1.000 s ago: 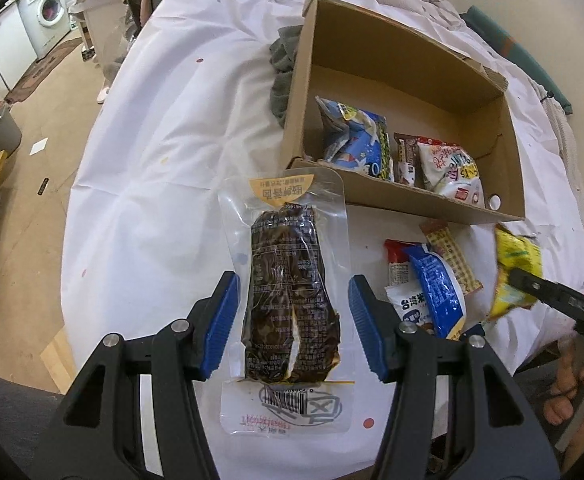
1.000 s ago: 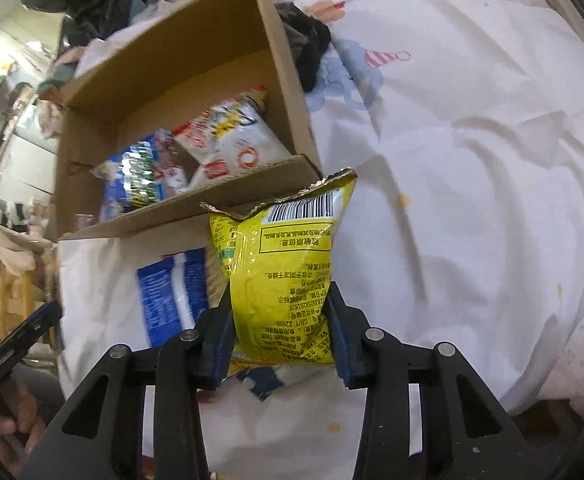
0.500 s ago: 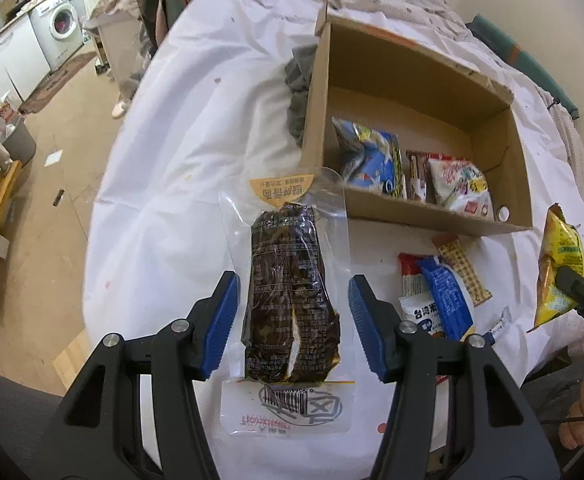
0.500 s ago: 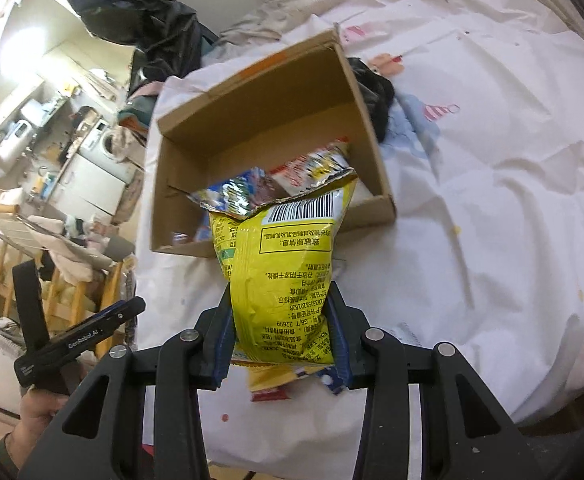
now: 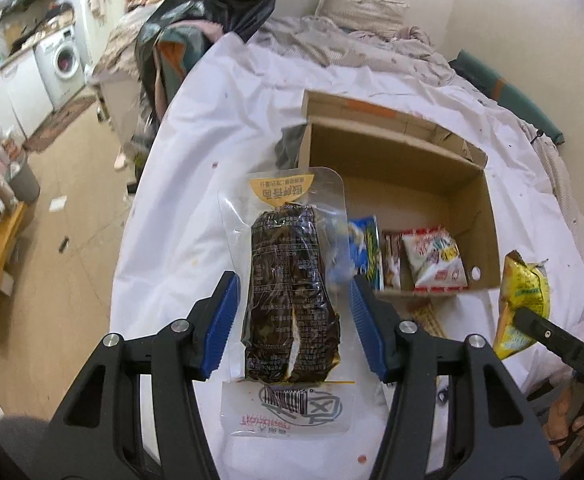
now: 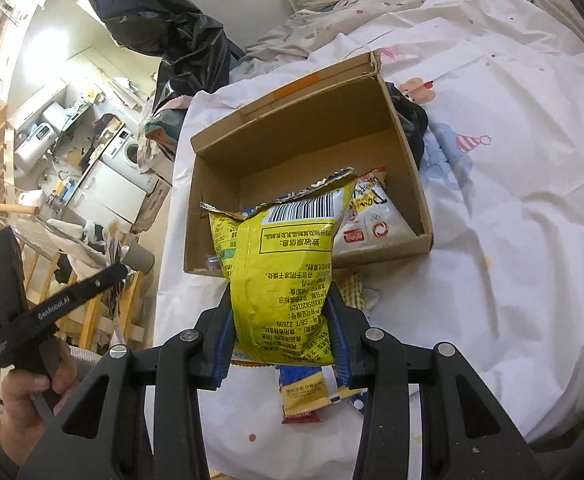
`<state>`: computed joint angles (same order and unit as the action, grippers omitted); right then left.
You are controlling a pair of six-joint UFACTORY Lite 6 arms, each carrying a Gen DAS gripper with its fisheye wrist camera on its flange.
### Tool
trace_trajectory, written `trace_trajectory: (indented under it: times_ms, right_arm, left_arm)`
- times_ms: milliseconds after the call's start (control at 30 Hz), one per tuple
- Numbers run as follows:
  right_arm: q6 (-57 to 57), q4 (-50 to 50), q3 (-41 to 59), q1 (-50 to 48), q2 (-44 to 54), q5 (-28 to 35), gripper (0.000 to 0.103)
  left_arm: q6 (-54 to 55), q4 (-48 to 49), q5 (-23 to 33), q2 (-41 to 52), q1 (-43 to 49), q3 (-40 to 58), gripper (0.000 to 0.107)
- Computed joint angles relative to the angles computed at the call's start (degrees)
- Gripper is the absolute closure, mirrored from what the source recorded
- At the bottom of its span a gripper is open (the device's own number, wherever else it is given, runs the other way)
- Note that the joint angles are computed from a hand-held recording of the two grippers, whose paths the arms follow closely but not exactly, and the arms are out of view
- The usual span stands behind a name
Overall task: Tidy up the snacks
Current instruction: 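Carry both held snacks into the box and open both tools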
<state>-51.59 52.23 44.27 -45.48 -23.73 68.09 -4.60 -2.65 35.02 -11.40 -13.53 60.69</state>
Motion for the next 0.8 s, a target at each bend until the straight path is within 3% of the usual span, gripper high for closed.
trace_trajectory:
  times_ms: [567, 800]
  right_arm:
    - [5.2, -0.9, 14.9, 14.9, 19.5, -14.0, 0.061]
    - [7.1, -0.6, 19.4, 17.5, 27.1, -17.5, 0.061]
  left_arm:
    - [-3.3, 5.4, -2.8, 23.9, -7.7, 24.1, 0.055]
    - [-3.7, 6.7, -10.1, 29.9, -8.2, 25.6, 0.055]
